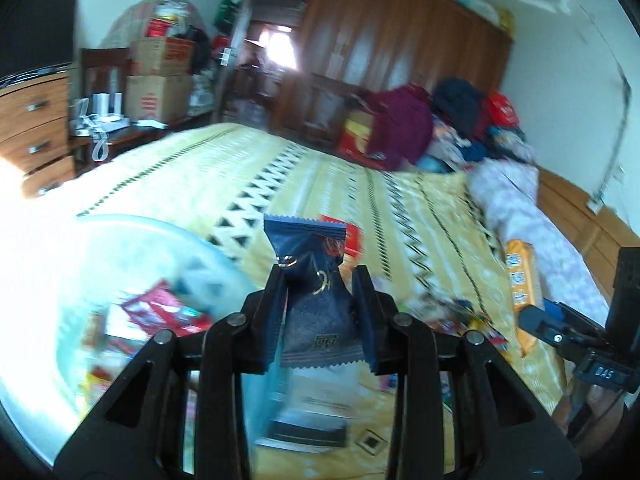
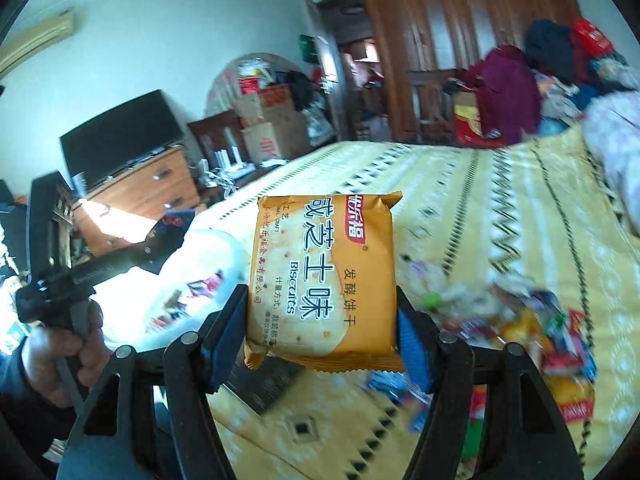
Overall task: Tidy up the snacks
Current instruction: 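Carry both packs over the clear basin and release them inside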
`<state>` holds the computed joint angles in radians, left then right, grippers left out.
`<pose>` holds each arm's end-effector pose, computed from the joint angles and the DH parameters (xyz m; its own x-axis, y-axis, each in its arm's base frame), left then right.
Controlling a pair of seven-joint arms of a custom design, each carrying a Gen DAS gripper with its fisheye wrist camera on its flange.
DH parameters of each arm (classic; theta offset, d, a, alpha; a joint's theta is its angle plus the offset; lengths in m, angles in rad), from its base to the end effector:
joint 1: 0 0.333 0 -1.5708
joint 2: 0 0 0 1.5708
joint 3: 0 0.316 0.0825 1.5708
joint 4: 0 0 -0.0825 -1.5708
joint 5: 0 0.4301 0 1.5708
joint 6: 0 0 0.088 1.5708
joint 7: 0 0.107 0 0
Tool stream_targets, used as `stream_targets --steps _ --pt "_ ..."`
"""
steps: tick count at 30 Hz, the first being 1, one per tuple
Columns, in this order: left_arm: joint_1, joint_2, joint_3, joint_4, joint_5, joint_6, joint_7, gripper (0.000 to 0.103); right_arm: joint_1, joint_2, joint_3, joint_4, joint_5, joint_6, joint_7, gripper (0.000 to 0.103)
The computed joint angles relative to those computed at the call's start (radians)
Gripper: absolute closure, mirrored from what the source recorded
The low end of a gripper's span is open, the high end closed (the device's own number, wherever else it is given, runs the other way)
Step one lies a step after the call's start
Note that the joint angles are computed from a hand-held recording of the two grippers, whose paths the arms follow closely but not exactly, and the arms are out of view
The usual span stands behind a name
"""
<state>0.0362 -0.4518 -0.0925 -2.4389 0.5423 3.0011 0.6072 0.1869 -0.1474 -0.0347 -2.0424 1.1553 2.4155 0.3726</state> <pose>0.4938 -0.0698 0.5610 0.2247 -0.9322 0.2838 -0.4588 -0.3582 -0.8131 0.5922 0.0948 0.5527 0.6820 -0.6872 -0.2503 -0.5108 -0.2026 -0.8355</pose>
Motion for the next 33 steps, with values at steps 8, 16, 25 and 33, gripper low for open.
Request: stream_targets --steps 8,16,25,33 --pt "0.127 -0.123 0.055 -0.099 0.003 -0.068 -0.048 0.069 0.107 0.082 0.095 0.142 -0.016 -0.06 0.061 0.032" --pt "0.129 -0.135 0.102 -0.165 -0.045 -0.092 -0.025 0.069 0.199 0.186 0.174 0.207 -0.11 -0.082 0.171 0.032" --pt "0.095 -0.149 0.179 -0.204 -0.138 -0.088 0.086 0.069 0.238 0.249 0.204 0.215 -0.172 -0.074 0.234 0.032" --pt "0.079 -0.149 0.202 -0.21 -0.205 -0.107 0.158 0.066 0.236 0.252 0.207 0.225 -0.179 -0.076 0.251 0.032"
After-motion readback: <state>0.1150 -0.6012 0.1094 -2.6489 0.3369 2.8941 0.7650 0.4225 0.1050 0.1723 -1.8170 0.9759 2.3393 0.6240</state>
